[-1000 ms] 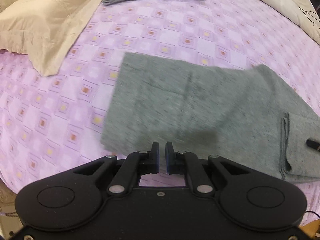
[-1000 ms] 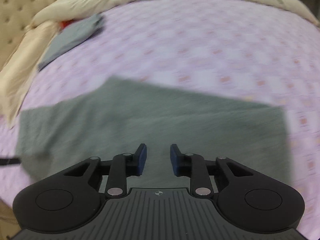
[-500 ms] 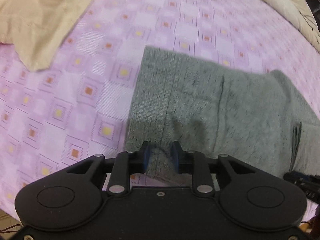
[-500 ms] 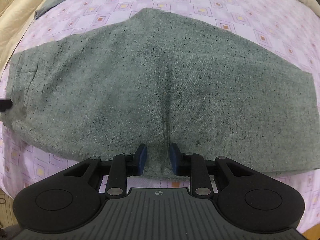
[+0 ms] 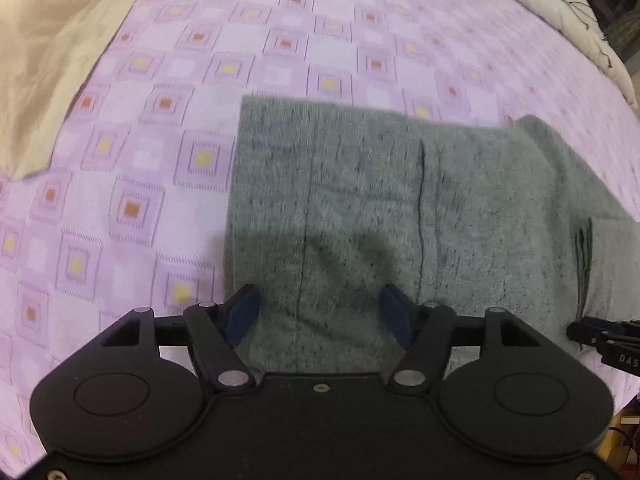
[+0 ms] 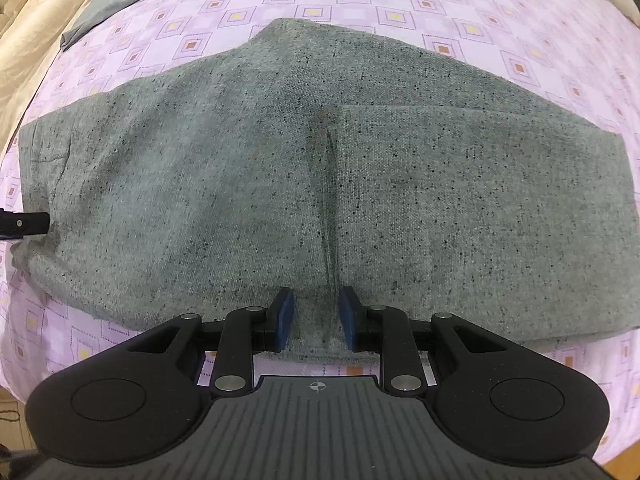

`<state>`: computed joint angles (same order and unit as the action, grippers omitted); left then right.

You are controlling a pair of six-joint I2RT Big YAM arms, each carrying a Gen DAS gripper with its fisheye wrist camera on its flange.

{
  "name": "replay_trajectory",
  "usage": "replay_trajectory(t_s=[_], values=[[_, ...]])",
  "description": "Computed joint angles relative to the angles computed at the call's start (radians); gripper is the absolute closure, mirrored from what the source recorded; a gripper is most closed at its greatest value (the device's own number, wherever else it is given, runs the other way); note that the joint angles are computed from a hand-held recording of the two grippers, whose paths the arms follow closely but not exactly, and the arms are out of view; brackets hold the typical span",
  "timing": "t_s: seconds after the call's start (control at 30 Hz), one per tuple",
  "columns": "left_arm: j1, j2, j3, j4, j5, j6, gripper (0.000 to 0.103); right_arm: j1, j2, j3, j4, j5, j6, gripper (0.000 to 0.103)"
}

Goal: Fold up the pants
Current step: 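Grasp the edge of the folded pants with the left gripper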

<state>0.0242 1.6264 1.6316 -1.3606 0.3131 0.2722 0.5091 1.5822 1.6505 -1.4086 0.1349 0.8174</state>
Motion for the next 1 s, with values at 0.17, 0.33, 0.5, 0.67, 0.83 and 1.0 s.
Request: replay_trajectory(t_s=[0.17,0.33,0.5,0.67,0.83,1.0], values=[[0.062,-0.002,-0.004,0.027,0.061,-0.091,0.038,-0.002,-0.002,-0.001,-0.003,-0.004,0.018,0.078],[0.094,0.073,0.046,-0.054,0.122,-0.062,0.037,-0.012,-0.006,-0.007,0.006,-0.015,0.021,0.077],[0.108,0.102,0.065,-0.065,0.204,-0.065,0.021,-0.027,0.003,0.011,-0.008,-0.031,0.006,0.077],[0.085,0.146,0.116,-0.132,0.248,0.049,0.003,-0.048,0.015,0.023,-0.002,-0.059,-0.008,0.077],[0.076,0.207,0.192,-0.206,0.333,0.075,0.003,-0.055,0.026,0.031,0.011,-0.071,-0.003,0.077],[0.041,0.231,0.220,-0.192,0.352,0.028,0.003,-0.062,0.026,0.027,0.019,-0.072,-0.006,0.077]])
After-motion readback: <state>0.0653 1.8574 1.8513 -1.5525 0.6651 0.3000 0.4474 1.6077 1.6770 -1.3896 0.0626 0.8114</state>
